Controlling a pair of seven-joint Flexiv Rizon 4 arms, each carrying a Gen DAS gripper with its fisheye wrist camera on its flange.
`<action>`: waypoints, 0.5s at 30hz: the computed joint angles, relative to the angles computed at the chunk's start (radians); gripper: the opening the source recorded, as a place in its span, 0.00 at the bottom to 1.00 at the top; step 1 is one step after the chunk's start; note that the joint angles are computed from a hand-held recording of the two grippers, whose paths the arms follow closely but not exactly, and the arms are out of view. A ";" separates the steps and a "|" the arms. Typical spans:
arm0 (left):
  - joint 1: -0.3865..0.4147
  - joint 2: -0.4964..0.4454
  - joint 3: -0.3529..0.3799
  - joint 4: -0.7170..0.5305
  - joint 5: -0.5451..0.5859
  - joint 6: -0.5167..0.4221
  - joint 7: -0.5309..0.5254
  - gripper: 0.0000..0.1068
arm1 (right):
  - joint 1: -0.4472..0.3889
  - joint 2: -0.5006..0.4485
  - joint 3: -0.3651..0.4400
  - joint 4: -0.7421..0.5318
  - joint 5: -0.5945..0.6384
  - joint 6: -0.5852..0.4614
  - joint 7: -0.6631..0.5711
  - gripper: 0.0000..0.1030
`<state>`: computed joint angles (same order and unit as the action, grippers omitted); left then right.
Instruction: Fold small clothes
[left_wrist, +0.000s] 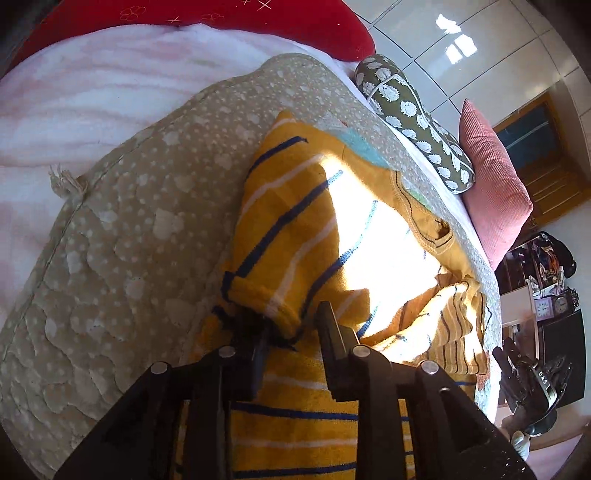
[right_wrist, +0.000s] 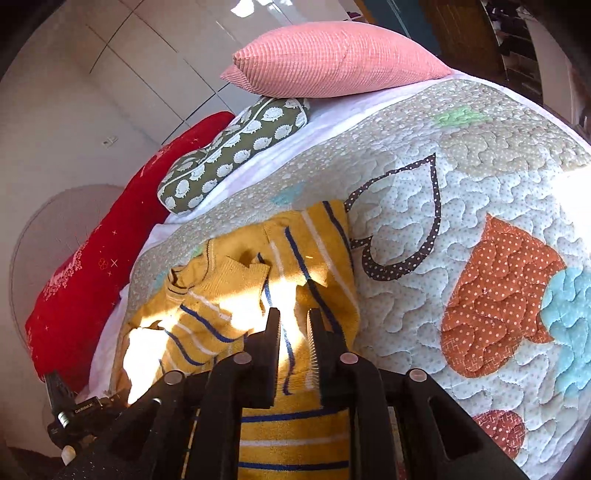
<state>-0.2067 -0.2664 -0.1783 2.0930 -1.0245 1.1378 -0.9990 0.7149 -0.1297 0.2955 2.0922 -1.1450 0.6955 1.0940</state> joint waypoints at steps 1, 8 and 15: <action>-0.001 0.003 -0.007 0.008 -0.026 0.012 0.016 0.26 | -0.009 -0.003 -0.010 -0.008 -0.023 0.031 -0.006 0.47; -0.045 0.009 -0.042 0.035 -0.210 0.125 0.208 0.37 | -0.066 -0.153 -0.080 -0.166 0.086 0.286 -0.191 0.47; -0.086 0.004 -0.026 0.026 -0.259 0.138 0.312 0.51 | -0.059 -0.266 -0.122 -0.295 0.422 0.268 -0.320 0.47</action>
